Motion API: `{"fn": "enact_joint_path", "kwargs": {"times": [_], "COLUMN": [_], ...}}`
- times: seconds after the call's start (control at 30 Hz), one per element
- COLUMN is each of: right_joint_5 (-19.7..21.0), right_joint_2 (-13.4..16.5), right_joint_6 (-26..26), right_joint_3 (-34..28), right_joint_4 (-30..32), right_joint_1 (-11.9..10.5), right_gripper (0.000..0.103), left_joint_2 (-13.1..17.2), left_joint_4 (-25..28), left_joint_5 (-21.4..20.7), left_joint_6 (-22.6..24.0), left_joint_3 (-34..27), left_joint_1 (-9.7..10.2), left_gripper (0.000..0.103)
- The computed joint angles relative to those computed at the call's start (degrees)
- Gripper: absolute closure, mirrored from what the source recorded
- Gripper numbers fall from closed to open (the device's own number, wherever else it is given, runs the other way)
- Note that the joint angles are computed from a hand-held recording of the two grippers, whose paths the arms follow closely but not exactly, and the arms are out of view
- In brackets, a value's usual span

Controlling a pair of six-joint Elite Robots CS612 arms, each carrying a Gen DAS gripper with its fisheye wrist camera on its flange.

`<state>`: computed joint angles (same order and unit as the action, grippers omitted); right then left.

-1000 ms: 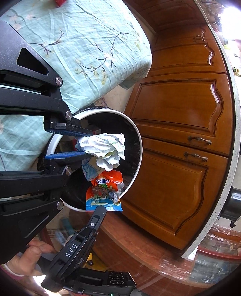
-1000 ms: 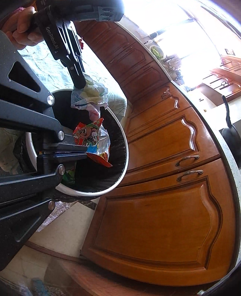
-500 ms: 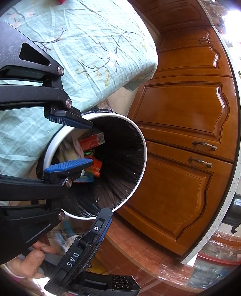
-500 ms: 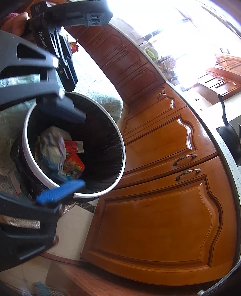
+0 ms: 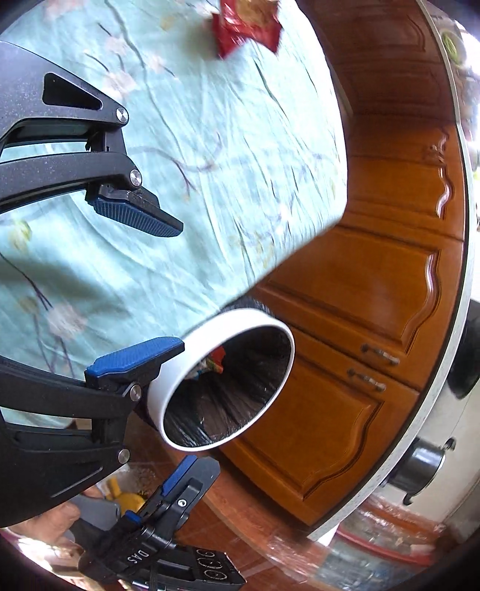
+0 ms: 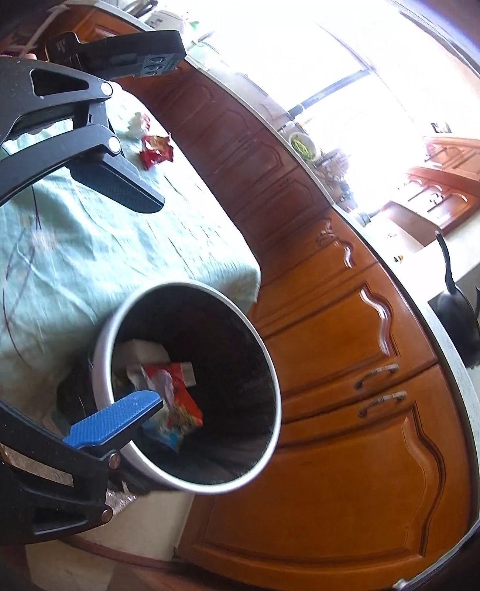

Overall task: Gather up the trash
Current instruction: 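Move both open grippers back over the table trash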

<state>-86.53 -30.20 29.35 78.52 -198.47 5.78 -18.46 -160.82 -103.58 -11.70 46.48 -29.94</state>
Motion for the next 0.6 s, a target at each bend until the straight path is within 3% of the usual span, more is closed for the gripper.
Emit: {"fn": "enact_joint_path", "kwargs": {"times": [0.6], "right_joint_5": [8.1], "right_joint_2": [3.51], "right_joint_6": [-6.5], "right_joint_3": [-9.16], "right_joint_4": [10.33], "right_joint_1": [4.35], "right_gripper": [0.004], "left_joint_2": [-6.42], "left_joint_4": [-10.01], "left_joint_5": [7.0], "left_joint_6": [-9.05], "left_joint_3": [15.33], "left_joint_1": [4.32], "left_gripper": [0.042]}}
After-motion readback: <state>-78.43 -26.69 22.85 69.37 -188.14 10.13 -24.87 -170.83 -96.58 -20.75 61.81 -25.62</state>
